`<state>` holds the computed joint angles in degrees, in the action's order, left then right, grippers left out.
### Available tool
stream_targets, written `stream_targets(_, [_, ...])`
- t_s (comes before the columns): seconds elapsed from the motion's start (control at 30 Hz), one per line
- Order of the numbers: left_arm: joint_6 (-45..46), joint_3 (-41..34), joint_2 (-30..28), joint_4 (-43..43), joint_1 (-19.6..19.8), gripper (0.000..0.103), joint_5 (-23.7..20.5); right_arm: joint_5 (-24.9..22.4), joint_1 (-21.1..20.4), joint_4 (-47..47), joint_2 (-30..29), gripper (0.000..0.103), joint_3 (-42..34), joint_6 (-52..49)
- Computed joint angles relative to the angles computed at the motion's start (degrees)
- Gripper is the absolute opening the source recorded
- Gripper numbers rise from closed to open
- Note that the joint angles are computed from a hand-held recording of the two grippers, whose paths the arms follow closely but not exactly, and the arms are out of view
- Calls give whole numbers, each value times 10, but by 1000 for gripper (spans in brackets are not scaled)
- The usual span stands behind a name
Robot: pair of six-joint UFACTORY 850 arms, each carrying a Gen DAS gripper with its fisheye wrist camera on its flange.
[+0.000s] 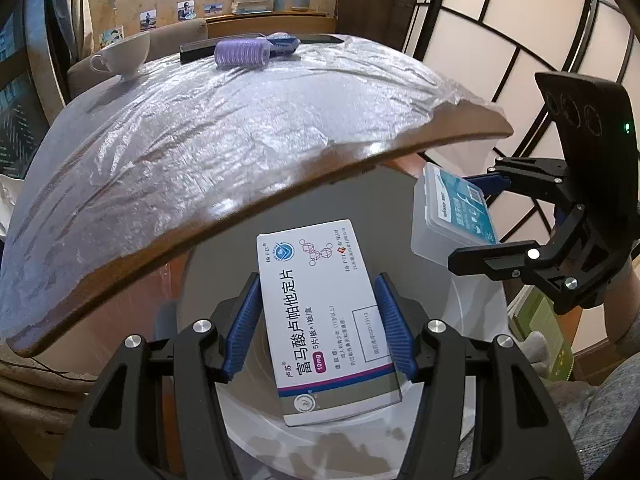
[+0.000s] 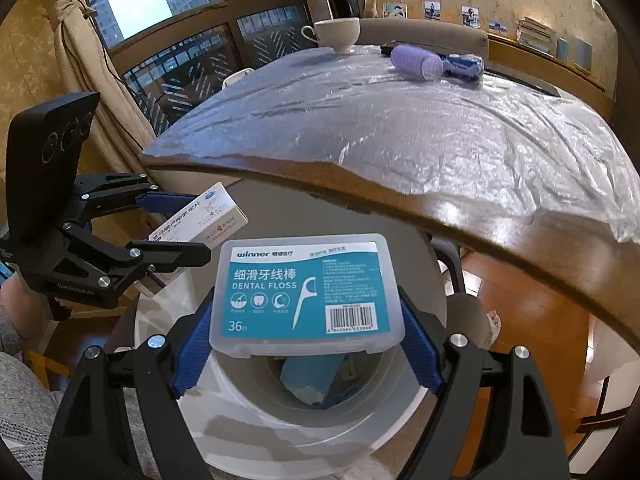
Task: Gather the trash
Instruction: 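Carry the medicine box in the left tool while the right tool carries the floss box over the bin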
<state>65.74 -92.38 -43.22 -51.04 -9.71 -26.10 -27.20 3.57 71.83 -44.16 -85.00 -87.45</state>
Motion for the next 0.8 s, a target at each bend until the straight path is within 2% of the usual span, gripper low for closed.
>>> stream_targets(0.8, [-77, -23, -27, 88, -12, 58, 1, -4, 9, -86, -42, 80, -45, 101])
